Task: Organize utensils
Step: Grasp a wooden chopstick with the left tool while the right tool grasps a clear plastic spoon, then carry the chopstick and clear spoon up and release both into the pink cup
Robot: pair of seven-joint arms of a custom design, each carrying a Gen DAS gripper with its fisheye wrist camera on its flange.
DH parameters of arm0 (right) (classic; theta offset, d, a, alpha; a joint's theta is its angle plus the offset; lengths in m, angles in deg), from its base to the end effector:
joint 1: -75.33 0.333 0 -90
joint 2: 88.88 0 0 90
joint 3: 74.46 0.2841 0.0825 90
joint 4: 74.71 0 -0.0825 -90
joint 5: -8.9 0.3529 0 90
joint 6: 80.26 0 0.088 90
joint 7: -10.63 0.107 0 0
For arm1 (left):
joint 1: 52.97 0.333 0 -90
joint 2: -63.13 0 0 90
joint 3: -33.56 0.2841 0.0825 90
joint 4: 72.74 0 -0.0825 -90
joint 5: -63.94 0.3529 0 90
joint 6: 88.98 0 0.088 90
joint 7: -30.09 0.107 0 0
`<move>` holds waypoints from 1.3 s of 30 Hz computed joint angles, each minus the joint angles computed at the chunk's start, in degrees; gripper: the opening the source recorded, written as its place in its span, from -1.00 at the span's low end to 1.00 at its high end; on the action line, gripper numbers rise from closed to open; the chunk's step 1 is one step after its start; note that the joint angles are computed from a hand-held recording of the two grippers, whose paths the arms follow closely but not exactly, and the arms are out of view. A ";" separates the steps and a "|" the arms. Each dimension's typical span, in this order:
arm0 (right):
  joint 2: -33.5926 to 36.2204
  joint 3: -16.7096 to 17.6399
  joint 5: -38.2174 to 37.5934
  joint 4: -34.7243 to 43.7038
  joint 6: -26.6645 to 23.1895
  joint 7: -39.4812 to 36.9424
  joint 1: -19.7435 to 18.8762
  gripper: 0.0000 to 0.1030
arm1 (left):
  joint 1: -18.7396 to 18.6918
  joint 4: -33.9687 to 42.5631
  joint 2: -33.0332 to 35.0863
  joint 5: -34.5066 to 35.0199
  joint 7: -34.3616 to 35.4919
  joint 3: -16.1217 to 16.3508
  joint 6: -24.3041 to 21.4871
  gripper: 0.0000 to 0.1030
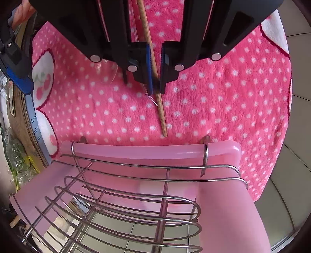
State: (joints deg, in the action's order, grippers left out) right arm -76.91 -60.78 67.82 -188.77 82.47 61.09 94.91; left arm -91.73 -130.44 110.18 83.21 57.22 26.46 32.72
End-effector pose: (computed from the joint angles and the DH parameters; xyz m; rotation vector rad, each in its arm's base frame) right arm 0.5235 0.2822 0.4004 -1.8839 1.3245 0.0146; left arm 0.5508 -0.4979 0.3832 -2.2806 1.8344 -0.4890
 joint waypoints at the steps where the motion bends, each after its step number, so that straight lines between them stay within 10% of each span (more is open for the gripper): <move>1: 0.27 -0.04 0.09 0.36 -1.12 0.47 -0.18 -0.24 | 0.11 1.56 1.03 -0.37 0.61 -0.19 -0.84 -0.83; 15: 8.10 -0.52 -4.69 8.28 -14.24 13.92 -0.68 -0.24 | 4.39 -27.58 -16.48 1.72 -6.29 -1.19 14.65 -0.89; 29: 15.79 -0.81 -26.57 17.97 -17.42 29.59 2.16 -0.25 | 9.42 -31.14 -18.17 -4.33 0.46 -5.35 12.58 -0.88; 39: 19.88 -0.85 -34.00 23.10 -20.57 35.68 3.50 -0.91 | 9.68 -26.82 -15.77 -7.23 5.18 -5.04 8.63 -0.88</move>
State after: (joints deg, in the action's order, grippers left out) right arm -57.02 -61.63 33.82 -165.67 61.90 96.77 98.42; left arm -82.05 -157.27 94.41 75.97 62.39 21.42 41.35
